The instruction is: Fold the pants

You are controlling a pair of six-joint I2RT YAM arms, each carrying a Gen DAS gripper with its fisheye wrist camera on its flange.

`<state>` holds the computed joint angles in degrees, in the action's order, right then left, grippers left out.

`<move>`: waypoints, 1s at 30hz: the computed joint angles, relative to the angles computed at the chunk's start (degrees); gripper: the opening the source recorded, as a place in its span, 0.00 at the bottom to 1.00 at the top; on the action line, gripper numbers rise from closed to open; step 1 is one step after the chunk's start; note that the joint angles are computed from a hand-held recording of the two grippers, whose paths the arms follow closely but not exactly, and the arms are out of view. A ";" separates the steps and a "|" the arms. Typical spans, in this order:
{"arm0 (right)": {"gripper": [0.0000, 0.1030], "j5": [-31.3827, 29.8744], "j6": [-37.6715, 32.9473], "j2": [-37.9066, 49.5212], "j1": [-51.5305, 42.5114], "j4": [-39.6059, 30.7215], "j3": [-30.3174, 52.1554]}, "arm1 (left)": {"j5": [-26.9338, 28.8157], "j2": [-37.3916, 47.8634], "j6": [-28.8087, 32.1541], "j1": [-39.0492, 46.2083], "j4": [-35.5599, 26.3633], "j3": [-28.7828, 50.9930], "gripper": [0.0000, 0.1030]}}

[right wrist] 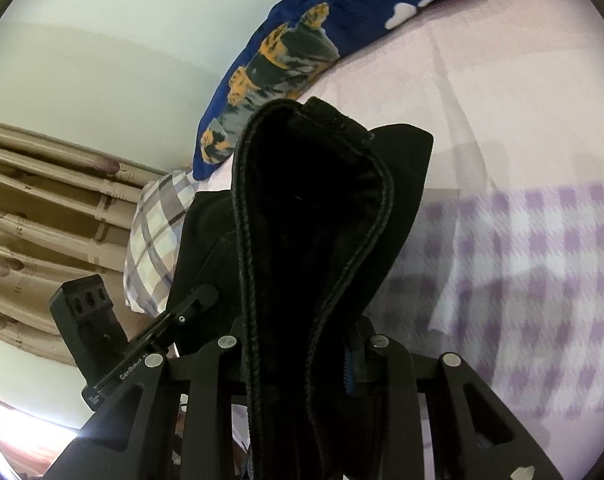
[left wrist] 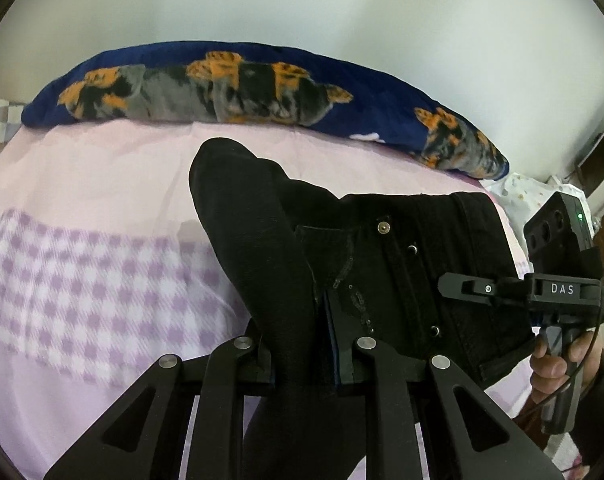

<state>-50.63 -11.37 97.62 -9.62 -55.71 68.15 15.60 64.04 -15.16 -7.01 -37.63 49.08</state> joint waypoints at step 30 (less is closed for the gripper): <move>0.46 17.99 4.70 7.08 6.85 24.34 1.02 | -4.68 24.64 4.67 8.41 23.85 -1.58 0.50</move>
